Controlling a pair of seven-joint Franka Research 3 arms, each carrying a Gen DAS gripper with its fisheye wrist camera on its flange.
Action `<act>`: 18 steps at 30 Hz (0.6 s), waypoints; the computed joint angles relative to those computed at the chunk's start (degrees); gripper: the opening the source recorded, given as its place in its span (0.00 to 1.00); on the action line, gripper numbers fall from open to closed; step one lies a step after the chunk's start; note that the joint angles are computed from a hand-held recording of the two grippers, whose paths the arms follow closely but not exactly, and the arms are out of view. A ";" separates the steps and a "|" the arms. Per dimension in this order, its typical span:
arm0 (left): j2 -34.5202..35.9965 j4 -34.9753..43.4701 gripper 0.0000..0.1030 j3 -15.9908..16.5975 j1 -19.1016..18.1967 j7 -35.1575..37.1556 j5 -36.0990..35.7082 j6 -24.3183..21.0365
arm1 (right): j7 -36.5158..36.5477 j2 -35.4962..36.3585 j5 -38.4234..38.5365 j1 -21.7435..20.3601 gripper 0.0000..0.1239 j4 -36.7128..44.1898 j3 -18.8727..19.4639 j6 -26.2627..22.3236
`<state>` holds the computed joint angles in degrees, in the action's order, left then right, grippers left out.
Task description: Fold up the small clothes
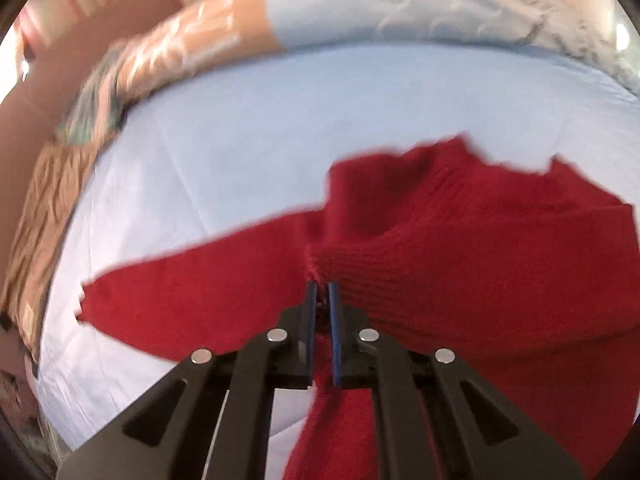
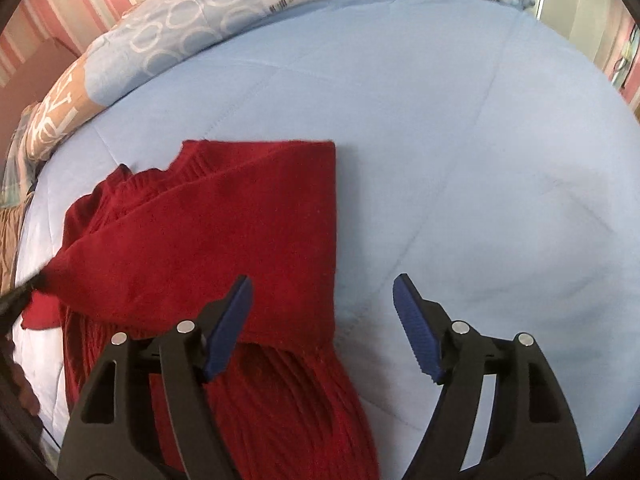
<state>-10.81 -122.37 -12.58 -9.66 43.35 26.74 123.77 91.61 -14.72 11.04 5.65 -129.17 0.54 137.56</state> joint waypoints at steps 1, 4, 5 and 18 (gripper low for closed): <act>-0.10 -1.11 0.06 0.30 0.10 0.11 -0.55 0.15 | -0.67 0.41 1.50 0.39 0.59 0.10 -0.39 -0.22; 0.04 -2.50 0.06 -0.16 -0.06 0.08 0.22 -0.26 | -0.76 2.17 0.94 0.61 0.48 0.84 0.16 -1.18; 0.26 -2.48 0.06 -0.49 -0.14 -0.33 1.10 -0.67 | -0.12 2.71 -0.52 0.49 0.44 1.12 0.54 -1.63; -1.97 -4.35 0.30 1.01 0.31 3.01 -0.66 0.46 | 1.30 0.05 -9.30 1.59 0.47 -0.09 2.43 0.14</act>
<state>-12.77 -126.72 -11.56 -9.35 46.37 26.08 124.24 92.91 -14.67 1.74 7.25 -129.26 2.97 137.70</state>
